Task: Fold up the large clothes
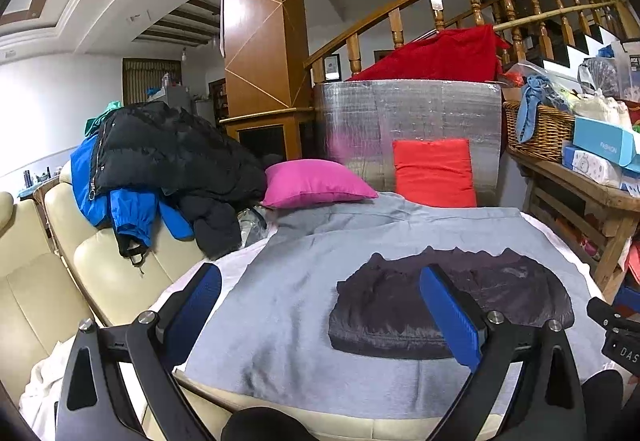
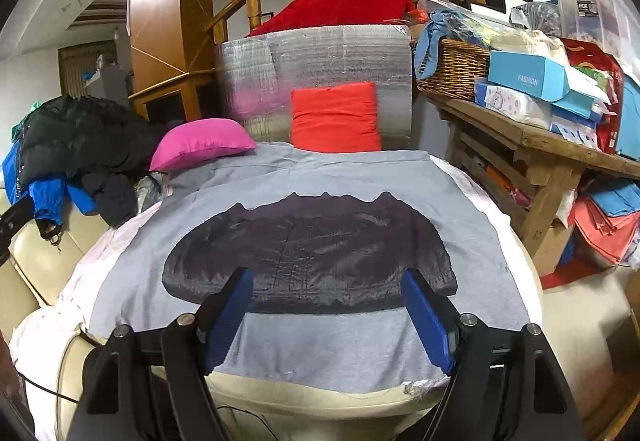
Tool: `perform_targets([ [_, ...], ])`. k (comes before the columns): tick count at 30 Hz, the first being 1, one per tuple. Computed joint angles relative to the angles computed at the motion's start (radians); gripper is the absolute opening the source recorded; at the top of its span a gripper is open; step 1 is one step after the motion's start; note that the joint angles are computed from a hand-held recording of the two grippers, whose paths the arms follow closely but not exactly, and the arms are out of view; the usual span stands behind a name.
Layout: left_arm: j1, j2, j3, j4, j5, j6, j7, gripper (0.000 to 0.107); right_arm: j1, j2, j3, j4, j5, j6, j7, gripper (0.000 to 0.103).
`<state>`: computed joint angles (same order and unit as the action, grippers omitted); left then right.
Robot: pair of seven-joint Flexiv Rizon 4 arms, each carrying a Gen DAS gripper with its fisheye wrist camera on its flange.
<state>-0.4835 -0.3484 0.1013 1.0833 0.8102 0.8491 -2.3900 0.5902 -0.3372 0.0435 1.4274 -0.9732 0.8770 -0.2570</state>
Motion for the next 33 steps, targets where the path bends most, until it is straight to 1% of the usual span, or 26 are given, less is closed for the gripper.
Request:
perform_targets([
  [8,0.000,-0.002,0.000,-0.002,0.000,-0.020,0.008,0.099,0.004,-0.006,0.002,-0.010,0.015,-0.030,-0.010,0.079],
  [16,-0.007,0.001,-0.004,0.000,0.008,-0.014,0.017,0.099,0.020,0.010,0.005,-0.005,-0.024,-0.095,0.002,0.079],
  [33,-0.004,0.019,-0.011,0.022,0.010,0.023,0.015,0.099,0.036,-0.007,0.007,-0.036,-0.055,-0.119,-0.027,0.079],
])
